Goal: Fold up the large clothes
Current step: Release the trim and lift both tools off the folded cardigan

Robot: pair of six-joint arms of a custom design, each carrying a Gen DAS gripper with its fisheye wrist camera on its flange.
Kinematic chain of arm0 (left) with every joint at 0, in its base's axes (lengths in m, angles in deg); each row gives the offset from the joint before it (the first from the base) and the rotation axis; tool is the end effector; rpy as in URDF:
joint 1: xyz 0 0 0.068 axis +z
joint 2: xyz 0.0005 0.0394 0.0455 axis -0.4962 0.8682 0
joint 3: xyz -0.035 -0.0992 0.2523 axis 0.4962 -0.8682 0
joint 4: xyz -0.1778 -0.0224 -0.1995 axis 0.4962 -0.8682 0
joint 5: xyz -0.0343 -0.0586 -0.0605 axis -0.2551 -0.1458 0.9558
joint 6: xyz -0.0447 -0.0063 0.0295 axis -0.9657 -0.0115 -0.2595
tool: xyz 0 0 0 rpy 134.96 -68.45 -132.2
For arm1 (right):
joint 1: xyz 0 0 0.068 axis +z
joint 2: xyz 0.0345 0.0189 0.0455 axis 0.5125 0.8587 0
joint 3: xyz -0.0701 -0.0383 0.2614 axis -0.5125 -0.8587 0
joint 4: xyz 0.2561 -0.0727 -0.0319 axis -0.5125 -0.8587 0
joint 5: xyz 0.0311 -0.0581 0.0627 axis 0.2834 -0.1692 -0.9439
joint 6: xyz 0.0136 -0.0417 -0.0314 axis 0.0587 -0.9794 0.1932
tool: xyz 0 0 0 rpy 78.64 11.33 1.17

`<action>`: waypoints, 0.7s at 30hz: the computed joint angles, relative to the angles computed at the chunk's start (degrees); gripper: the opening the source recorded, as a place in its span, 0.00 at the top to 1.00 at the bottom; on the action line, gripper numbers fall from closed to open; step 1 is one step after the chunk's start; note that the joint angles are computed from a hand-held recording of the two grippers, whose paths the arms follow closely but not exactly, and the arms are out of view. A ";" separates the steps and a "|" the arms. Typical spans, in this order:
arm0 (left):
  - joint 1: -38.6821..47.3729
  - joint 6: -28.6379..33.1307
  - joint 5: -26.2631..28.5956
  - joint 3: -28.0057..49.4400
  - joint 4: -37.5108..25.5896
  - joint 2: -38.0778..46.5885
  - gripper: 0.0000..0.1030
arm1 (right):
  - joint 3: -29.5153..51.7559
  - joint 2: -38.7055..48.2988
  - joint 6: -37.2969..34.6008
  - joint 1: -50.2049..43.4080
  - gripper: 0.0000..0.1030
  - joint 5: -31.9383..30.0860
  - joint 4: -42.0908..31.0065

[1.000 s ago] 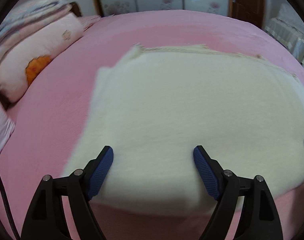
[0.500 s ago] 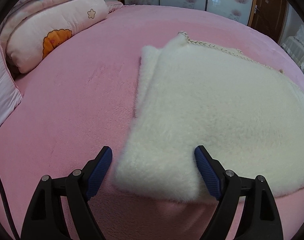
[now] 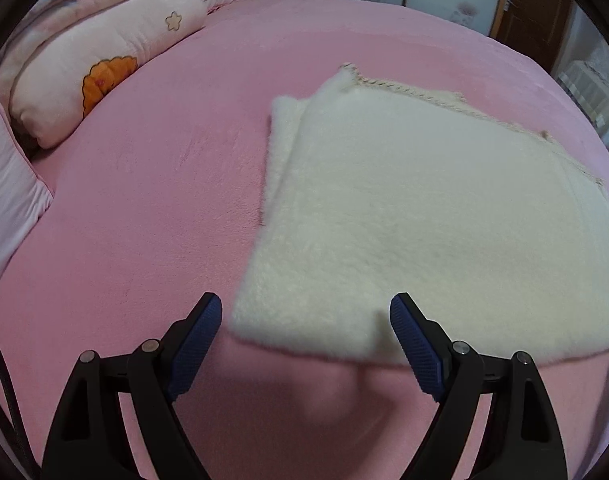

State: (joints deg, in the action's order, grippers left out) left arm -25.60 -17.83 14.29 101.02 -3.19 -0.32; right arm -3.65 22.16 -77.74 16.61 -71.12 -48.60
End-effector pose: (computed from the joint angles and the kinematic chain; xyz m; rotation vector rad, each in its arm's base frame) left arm 0.2123 0.0240 0.1441 -0.7436 2.5541 0.2048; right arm 0.3518 -0.0785 0.1416 -0.1353 2.4766 0.1597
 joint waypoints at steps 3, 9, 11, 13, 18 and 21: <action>-3.79 -1.63 -0.65 1.46 -7.48 -6.75 0.17 | -1.65 -5.35 0.71 0.32 0.72 -0.52 -4.15; -14.01 -8.62 -3.12 5.17 -21.55 -17.80 0.17 | -6.88 -18.80 -0.50 0.42 0.65 -5.11 -10.08; -18.57 -11.89 -4.44 5.91 -25.19 -20.82 0.17 | -8.64 -23.36 -1.23 0.92 0.65 -5.92 -12.01; -23.12 -14.98 -5.74 5.77 -27.63 -24.07 0.17 | -10.59 -27.72 -1.73 1.27 0.65 -7.47 -13.37; -32.05 -25.20 -7.05 2.23 -29.47 -29.92 0.17 | -16.70 -36.65 -0.60 3.61 0.60 -8.72 -12.64; -31.15 -28.20 -2.93 -3.40 -25.88 -33.92 0.17 | -21.07 -39.78 1.05 6.13 0.57 -8.01 -10.19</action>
